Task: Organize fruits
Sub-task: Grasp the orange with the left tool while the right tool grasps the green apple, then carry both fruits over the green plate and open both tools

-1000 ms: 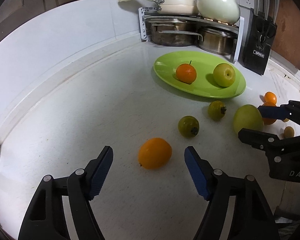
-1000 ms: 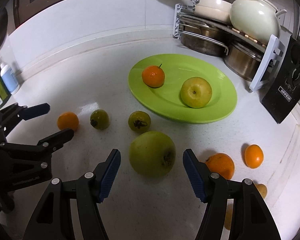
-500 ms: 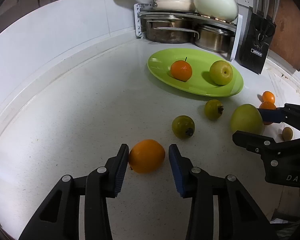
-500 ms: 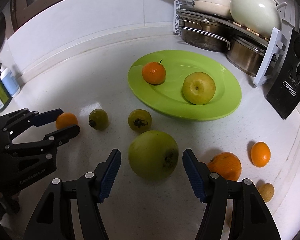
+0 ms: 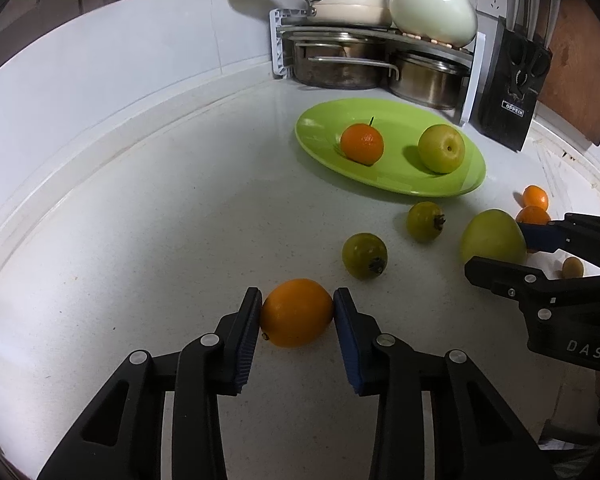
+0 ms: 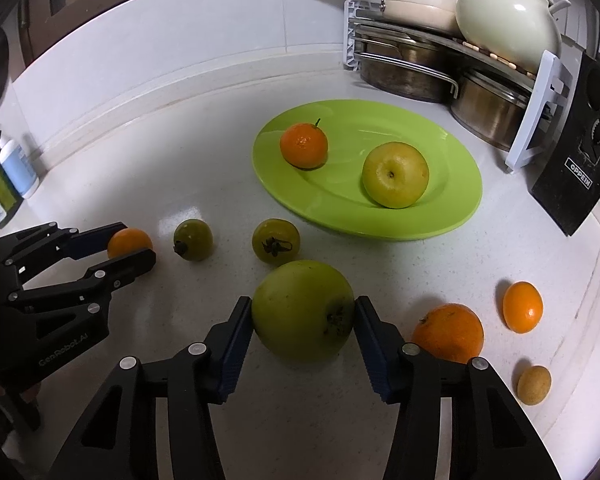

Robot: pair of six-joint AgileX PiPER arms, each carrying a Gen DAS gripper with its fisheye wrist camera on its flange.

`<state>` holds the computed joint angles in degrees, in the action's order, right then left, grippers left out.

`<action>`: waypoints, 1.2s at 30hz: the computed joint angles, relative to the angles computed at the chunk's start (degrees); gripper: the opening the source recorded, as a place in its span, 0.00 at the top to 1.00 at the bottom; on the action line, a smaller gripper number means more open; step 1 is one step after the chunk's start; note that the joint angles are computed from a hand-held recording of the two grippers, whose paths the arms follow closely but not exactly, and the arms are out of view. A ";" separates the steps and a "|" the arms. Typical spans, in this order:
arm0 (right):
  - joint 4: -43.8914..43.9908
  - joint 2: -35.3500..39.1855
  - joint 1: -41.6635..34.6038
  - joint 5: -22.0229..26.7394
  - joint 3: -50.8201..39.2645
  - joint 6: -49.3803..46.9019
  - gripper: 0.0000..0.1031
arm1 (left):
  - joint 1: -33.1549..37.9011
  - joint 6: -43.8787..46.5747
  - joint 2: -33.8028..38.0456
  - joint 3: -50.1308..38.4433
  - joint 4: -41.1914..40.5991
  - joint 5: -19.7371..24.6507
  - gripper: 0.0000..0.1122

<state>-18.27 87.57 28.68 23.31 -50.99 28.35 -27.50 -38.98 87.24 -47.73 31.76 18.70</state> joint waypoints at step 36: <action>3.16 -14.29 -4.50 0.39 0.29 -7.52 0.50 | -8.76 -10.71 -8.73 -5.94 9.65 4.01 0.67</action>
